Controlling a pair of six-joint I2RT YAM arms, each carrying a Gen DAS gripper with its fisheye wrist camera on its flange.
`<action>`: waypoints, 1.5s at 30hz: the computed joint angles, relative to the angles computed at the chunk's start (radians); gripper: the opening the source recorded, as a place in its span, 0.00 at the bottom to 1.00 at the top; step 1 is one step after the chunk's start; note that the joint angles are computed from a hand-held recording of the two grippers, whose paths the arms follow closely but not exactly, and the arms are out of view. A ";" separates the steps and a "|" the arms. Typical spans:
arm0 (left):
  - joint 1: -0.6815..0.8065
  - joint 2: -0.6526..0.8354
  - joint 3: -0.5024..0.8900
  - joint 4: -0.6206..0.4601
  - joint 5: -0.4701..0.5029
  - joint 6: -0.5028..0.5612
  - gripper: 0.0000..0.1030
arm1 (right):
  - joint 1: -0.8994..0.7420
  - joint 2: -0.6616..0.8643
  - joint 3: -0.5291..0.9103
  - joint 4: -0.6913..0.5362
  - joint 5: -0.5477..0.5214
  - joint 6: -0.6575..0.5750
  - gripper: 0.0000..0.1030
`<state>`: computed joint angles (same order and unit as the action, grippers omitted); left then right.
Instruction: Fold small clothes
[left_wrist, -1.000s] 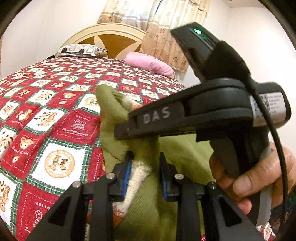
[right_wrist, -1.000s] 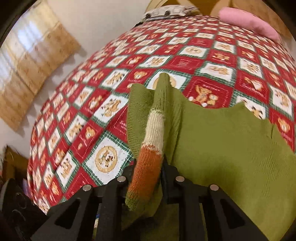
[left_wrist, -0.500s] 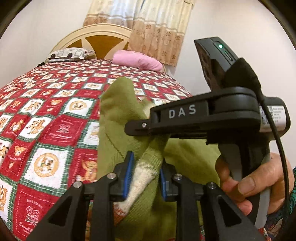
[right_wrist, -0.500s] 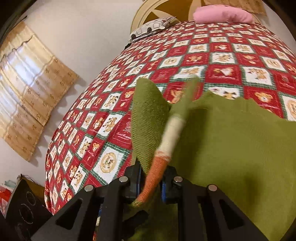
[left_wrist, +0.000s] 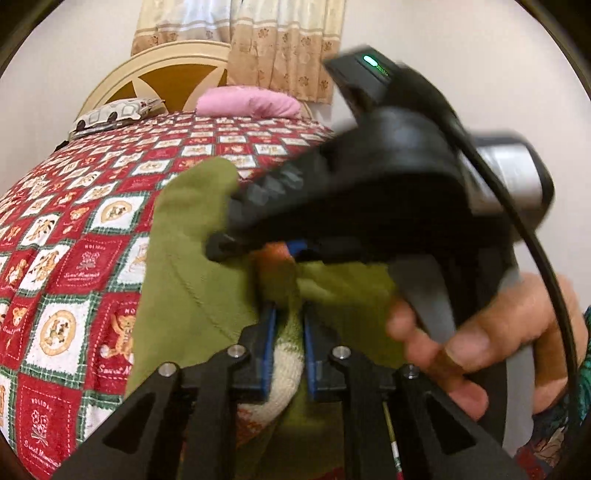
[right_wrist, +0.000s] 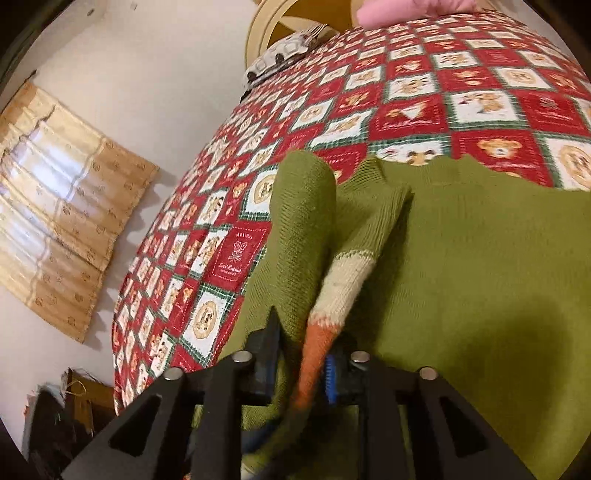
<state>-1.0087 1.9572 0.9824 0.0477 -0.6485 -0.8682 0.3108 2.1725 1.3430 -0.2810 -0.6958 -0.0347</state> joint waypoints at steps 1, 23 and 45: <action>0.001 -0.008 -0.010 0.004 0.004 -0.009 0.14 | 0.013 0.008 0.011 0.012 0.015 0.017 0.37; -0.051 0.065 0.229 -0.035 0.037 0.119 0.11 | -0.128 -0.242 -0.078 -0.050 0.124 -0.303 0.12; -0.066 0.493 0.867 -0.325 0.207 0.136 0.11 | -0.424 0.027 0.086 -0.188 0.077 -0.528 0.16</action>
<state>-1.0746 2.4503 1.8495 -0.2776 -0.4417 -0.7318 -0.1136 2.1997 1.4289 -0.4691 -0.6192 -0.5625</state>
